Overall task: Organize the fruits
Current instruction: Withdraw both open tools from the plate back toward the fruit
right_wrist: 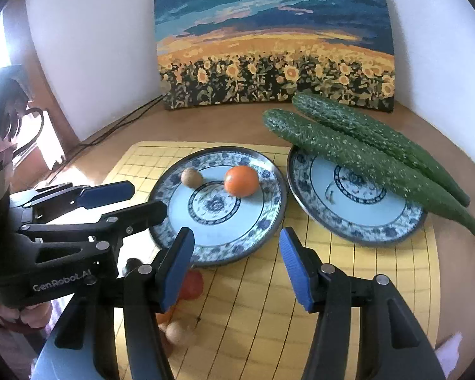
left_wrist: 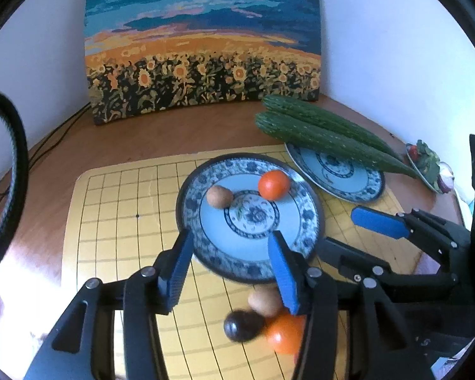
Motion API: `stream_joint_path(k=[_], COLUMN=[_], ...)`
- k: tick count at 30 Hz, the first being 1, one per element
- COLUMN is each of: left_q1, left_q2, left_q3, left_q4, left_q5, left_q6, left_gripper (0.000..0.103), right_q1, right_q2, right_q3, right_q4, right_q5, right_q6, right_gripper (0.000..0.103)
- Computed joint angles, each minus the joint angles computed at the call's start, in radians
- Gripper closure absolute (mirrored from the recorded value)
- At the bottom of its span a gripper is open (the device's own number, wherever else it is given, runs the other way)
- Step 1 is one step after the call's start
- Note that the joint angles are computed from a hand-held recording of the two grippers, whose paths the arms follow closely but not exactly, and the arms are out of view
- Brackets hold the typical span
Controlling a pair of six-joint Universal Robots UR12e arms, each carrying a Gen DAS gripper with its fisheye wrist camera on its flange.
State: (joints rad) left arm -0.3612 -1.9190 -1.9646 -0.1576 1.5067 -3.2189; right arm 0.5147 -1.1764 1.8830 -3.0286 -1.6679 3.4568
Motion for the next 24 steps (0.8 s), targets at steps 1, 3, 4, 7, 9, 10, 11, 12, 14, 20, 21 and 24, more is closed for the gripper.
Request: stream_joint_path(k=[1, 3, 4, 7, 9, 10, 11, 12, 14, 20, 21, 24], left_q1=[0.000, -0.001, -0.002, -0.005, -0.006, -0.004, -0.001, 0.001, 0.005, 0.010, 0.013, 0.015], left_q2=[0.008, 0.017, 0.022, 0.034, 0.043, 0.048, 0.053, 0.058, 0.066, 0.076, 0.078, 0.085], left_q3=[-0.009, -0.020, -0.028, -0.048, -0.065, -0.074, -0.083, -0.092, -0.110, -0.146, -0.150, -0.164], left_q4=[0.001, 0.001, 0.002, 0.015, 0.030, 0.036, 0.041, 0.045, 0.057, 0.070, 0.069, 0.057], left_q5=[-0.003, -0.007, -0.008, 0.006, 0.019, 0.018, 0.011, 0.003, -0.007, -0.002, -0.006, -0.004], left_q6=[-0.001, -0.003, -0.004, -0.016, -0.028, -0.036, -0.045, -0.053, -0.066, -0.100, -0.106, -0.121], left_gripper=[0.051, 0.051, 0.051, 0.049, 0.046, 0.046, 0.046, 0.046, 0.046, 0.045, 0.045, 0.044], right_q1=[0.002, 0.007, 0.009, 0.014, 0.019, 0.019, 0.021, 0.024, 0.028, 0.041, 0.044, 0.049], right_q2=[-0.003, -0.008, -0.011, -0.020, -0.024, -0.026, -0.028, -0.030, -0.035, -0.044, -0.046, -0.051], right_q3=[0.004, 0.012, 0.016, 0.031, 0.042, 0.047, 0.051, 0.055, 0.065, 0.089, 0.092, 0.105], right_q4=[-0.003, -0.006, -0.007, -0.019, -0.027, -0.029, -0.029, -0.027, -0.029, -0.034, -0.031, -0.044], right_q5=[0.000, -0.006, -0.008, -0.010, -0.015, -0.016, -0.018, -0.022, -0.027, -0.035, -0.037, -0.023], right_q6=[0.002, 0.005, 0.010, 0.026, 0.042, 0.044, 0.046, 0.048, 0.055, 0.056, 0.058, 0.064], right_gripper=[0.045, 0.045, 0.045, 0.045, 0.045, 0.045, 0.045, 0.045, 0.045, 0.045, 0.045, 0.045])
